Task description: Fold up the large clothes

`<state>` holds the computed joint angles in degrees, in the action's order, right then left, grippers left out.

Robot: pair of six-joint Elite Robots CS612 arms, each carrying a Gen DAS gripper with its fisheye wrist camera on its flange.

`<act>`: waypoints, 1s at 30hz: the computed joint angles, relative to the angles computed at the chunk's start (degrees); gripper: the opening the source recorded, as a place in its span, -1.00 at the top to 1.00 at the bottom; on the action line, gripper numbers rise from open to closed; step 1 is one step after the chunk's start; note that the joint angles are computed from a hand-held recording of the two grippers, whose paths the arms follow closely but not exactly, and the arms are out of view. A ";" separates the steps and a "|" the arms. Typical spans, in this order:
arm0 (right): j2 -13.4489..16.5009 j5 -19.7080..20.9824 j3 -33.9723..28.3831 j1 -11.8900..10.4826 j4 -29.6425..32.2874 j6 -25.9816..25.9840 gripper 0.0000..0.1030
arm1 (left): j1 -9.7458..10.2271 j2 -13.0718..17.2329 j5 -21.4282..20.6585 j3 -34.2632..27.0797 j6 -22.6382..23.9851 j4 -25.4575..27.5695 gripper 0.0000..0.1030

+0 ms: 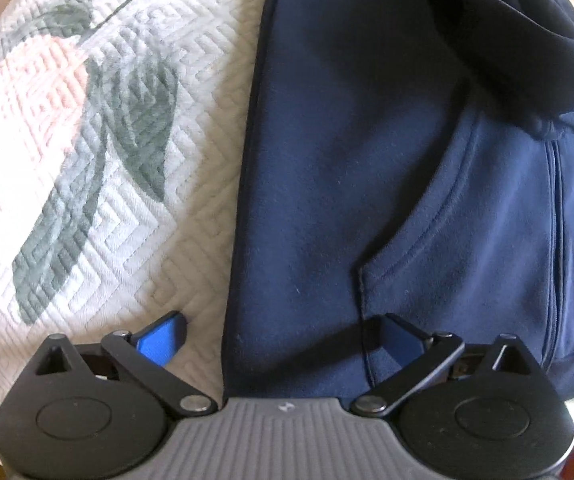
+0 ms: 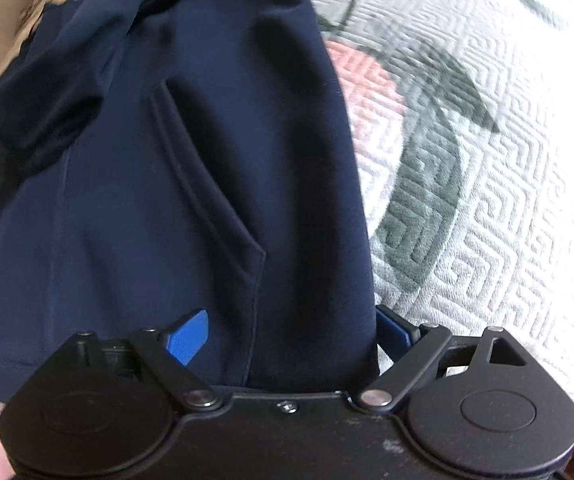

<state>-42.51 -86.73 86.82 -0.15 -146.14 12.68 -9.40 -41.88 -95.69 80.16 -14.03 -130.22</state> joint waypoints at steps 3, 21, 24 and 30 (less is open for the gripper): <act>0.07 -2.67 0.63 1.01 -2.31 1.99 -1.00 | -0.52 0.07 0.25 0.60 -0.79 -0.68 -1.00; -1.15 2.08 0.51 -0.09 3.28 -3.11 -0.30 | -1.22 -0.91 0.39 1.72 -5.53 -0.79 -0.90; -2.08 7.23 1.12 -0.95 2.12 -0.40 0.60 | -2.54 -3.24 3.29 6.79 -4.37 -12.41 0.15; -3.85 12.47 1.01 -1.98 -3.02 3.94 0.62 | -2.19 -3.83 1.07 6.97 -10.94 -19.15 0.89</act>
<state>-46.36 -74.26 87.84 -2.13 -149.16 16.62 -11.59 -45.70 -94.62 87.14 -24.97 -149.36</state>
